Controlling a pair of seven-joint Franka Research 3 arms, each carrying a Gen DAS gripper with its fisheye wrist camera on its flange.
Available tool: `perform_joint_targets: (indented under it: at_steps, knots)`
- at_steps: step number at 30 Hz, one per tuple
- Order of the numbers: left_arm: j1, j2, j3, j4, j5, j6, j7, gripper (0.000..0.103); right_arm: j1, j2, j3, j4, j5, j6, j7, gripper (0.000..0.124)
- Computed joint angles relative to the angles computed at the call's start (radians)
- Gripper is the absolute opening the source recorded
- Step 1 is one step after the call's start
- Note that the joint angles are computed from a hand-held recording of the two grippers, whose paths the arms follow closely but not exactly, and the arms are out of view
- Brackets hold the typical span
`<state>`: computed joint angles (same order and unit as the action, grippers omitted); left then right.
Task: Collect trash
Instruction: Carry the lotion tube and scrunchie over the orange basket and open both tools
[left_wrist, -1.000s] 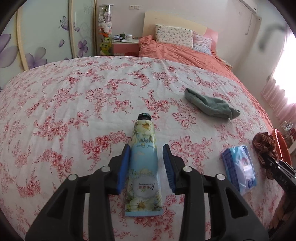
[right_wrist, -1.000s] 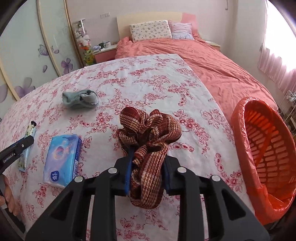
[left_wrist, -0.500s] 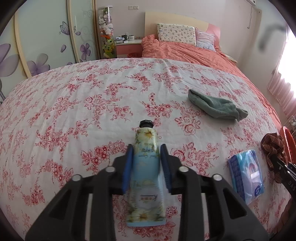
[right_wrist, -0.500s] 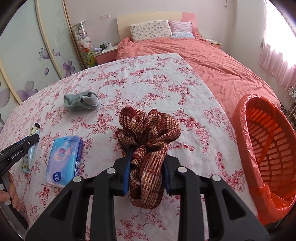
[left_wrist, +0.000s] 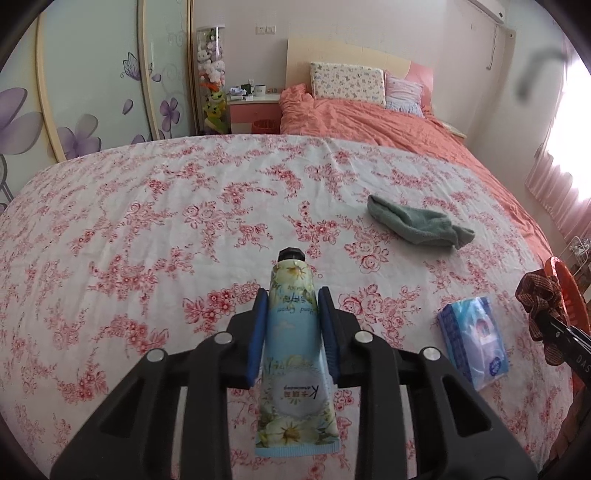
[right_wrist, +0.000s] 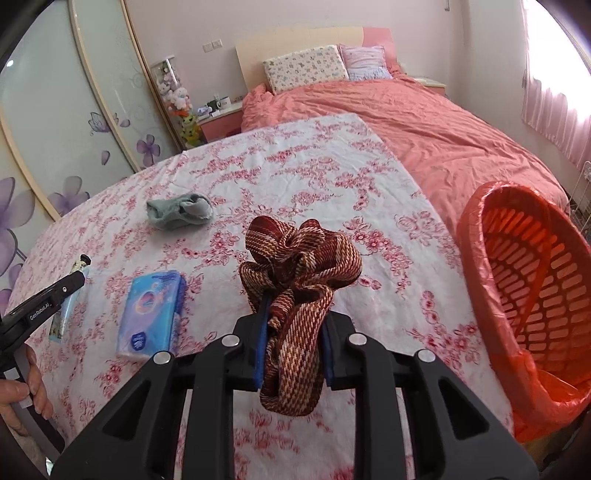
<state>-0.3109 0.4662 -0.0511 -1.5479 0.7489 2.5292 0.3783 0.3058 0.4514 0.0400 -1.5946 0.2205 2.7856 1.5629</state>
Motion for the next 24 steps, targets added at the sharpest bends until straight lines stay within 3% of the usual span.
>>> perform_joint_targets:
  at_steps: [6,13,24]
  knots:
    - [-0.023,-0.05,-0.002,-0.034,0.051,0.027,-0.044,0.028,-0.038,-0.081,0.038,-0.083,0.074,0.066,-0.061,0.023]
    - [-0.058,-0.044,-0.029,0.031,0.081,0.079,-0.025,0.028,-0.074,-0.175,0.047,-0.165,0.165,0.146,-0.117,0.023]
    - [-0.15,0.13,-0.067,0.323,-0.045,0.159,0.183,0.028,-0.081,-0.271,-0.031,-0.284,0.112,0.253,-0.038,0.023]
